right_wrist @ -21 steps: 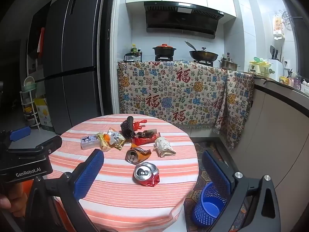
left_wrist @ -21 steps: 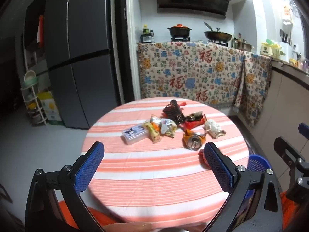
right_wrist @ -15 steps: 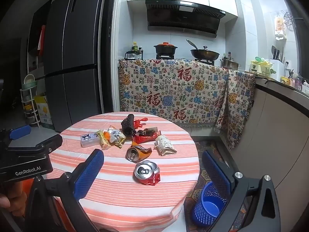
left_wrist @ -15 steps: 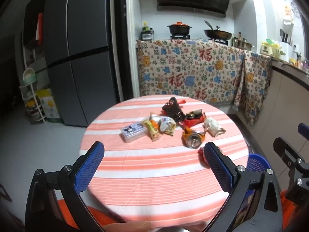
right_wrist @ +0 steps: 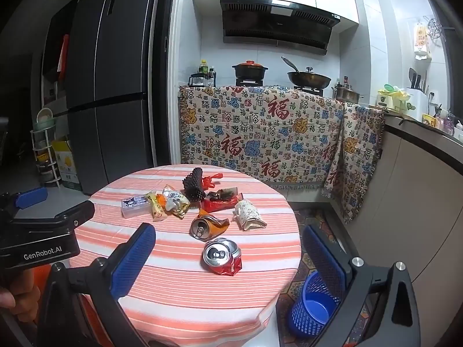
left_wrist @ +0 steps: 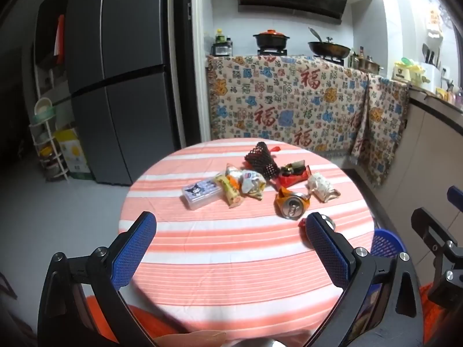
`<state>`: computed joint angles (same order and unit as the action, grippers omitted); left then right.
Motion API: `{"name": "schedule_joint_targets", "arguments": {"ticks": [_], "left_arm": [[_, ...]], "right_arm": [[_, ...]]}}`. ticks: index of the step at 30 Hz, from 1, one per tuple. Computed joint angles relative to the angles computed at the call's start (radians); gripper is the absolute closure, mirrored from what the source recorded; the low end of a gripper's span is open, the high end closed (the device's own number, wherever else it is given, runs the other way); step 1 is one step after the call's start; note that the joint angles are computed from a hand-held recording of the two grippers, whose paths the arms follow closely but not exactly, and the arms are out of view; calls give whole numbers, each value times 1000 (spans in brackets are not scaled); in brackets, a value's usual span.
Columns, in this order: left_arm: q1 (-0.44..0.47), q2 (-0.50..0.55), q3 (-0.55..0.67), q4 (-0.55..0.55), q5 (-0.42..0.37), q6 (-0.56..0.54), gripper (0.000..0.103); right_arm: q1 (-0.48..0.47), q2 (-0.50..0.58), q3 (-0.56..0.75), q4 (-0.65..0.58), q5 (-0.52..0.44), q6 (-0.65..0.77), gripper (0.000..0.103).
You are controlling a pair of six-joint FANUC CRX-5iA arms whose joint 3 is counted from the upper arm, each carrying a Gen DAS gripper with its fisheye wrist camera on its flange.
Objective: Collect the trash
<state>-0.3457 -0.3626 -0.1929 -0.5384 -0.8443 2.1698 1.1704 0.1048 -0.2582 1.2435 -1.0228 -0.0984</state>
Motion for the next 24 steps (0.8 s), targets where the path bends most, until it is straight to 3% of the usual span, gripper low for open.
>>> {"name": "schedule_joint_targets", "arguments": {"ticks": [24], "left_arm": [[16, -15, -20, 20, 23, -6, 0]], "right_arm": [[6, 17, 19, -2, -21, 0, 0]]}}
